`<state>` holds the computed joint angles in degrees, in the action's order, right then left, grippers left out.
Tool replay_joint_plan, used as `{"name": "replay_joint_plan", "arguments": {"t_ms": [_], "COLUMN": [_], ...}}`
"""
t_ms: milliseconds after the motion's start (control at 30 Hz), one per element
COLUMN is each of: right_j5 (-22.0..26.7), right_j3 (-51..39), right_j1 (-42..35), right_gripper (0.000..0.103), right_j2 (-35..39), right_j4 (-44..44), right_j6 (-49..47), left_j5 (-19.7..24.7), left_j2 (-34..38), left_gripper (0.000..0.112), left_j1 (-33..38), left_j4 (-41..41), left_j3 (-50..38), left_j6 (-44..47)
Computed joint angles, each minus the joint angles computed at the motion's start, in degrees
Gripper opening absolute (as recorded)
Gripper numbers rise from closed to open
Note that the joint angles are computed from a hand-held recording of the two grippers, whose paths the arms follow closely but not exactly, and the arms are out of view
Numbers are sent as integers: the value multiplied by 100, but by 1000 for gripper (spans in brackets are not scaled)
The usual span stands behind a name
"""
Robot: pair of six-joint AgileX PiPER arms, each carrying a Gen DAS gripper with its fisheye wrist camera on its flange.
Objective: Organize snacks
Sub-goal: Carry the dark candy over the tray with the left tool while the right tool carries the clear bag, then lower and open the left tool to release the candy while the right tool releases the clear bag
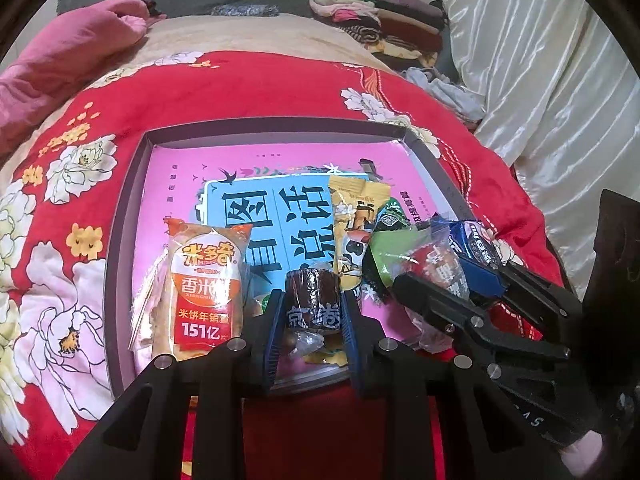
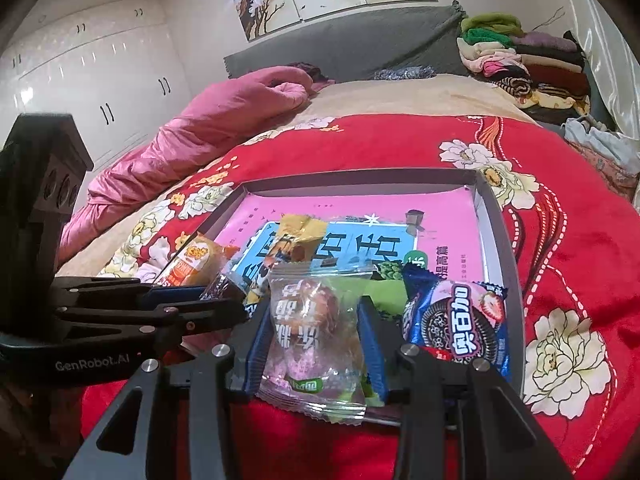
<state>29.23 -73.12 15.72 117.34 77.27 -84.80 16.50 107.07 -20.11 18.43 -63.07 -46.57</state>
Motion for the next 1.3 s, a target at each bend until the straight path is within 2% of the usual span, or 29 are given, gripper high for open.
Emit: {"name": "replay_joint_plan", "arguments": {"t_ms": [567, 1300], "right_j5": [-129, -582], "right_j3": [190, 646], "right_j1": [56, 181], "right_gripper": [51, 51], "right_j2": [-152, -509], "right_j4": [138, 280], "right_j6": [-356, -954], "left_j5": [12, -28], "left_j2": [31, -111], "left_gripper": [28, 30], "left_j1": [-9, 15], "left_j4": [-73, 28], "left_j3": [-30, 56], "left_j6": [60, -65]}}
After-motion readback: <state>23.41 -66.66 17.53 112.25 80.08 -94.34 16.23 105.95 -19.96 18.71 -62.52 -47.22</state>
